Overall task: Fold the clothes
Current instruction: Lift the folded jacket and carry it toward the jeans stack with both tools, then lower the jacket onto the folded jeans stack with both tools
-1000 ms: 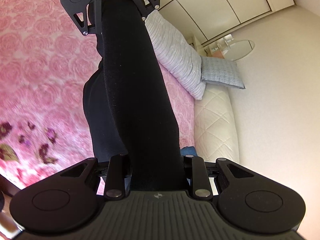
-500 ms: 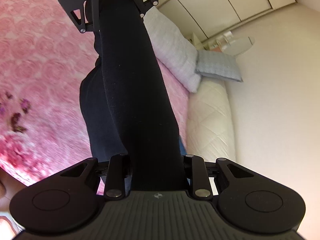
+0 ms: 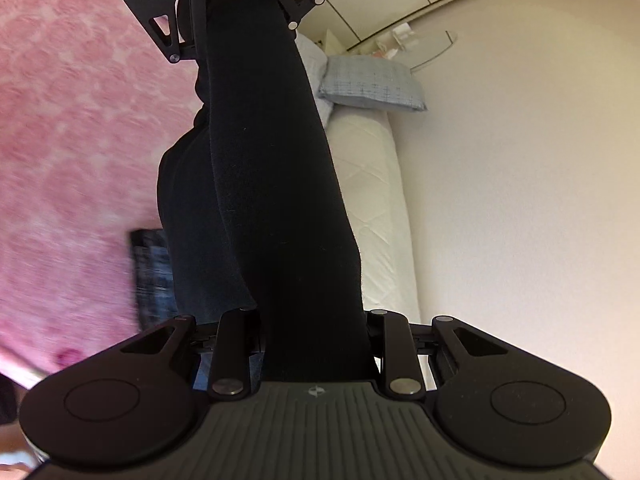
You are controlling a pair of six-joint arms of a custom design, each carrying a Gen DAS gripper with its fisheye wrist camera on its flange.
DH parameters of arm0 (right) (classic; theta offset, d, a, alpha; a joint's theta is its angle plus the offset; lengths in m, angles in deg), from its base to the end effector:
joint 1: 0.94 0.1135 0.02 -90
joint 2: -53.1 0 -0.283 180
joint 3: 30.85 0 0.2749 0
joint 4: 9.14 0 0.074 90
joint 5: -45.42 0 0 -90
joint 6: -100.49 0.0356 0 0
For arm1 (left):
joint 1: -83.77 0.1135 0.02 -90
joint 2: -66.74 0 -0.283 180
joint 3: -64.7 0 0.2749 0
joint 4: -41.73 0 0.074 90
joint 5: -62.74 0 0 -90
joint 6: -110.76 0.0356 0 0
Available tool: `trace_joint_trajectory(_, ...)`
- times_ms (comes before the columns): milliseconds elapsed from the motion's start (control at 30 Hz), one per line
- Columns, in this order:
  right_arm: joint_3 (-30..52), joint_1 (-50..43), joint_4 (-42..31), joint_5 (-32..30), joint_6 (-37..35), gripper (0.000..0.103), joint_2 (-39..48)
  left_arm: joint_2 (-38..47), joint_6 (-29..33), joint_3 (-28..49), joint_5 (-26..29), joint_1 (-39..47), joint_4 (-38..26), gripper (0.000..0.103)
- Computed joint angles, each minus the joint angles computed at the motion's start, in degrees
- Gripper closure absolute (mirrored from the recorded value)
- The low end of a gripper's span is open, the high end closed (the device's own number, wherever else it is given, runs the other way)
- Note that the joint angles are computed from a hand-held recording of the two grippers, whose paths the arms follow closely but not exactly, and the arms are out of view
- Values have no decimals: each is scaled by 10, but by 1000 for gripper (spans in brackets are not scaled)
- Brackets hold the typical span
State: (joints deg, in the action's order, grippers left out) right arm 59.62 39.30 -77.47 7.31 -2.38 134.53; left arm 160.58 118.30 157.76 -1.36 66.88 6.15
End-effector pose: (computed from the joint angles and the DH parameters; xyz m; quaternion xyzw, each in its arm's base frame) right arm 0.2458 0.1713 0.3540 -0.2840 0.8274 -0.3536 0.3312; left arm 0.3775 -0.1309 0.3293 0.7859 0.3859 0.1321 0.4647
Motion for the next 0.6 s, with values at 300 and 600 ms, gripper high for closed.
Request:
trace_joint_trajectory(300,-146,-341,406,-255,-399,77,-38,199,-159,135,-187,-141,171,69)
trace_joint_trajectory(600,-417,-395,622,-333,-369,73,55,332,-117,-49,-231,-178,329,63)
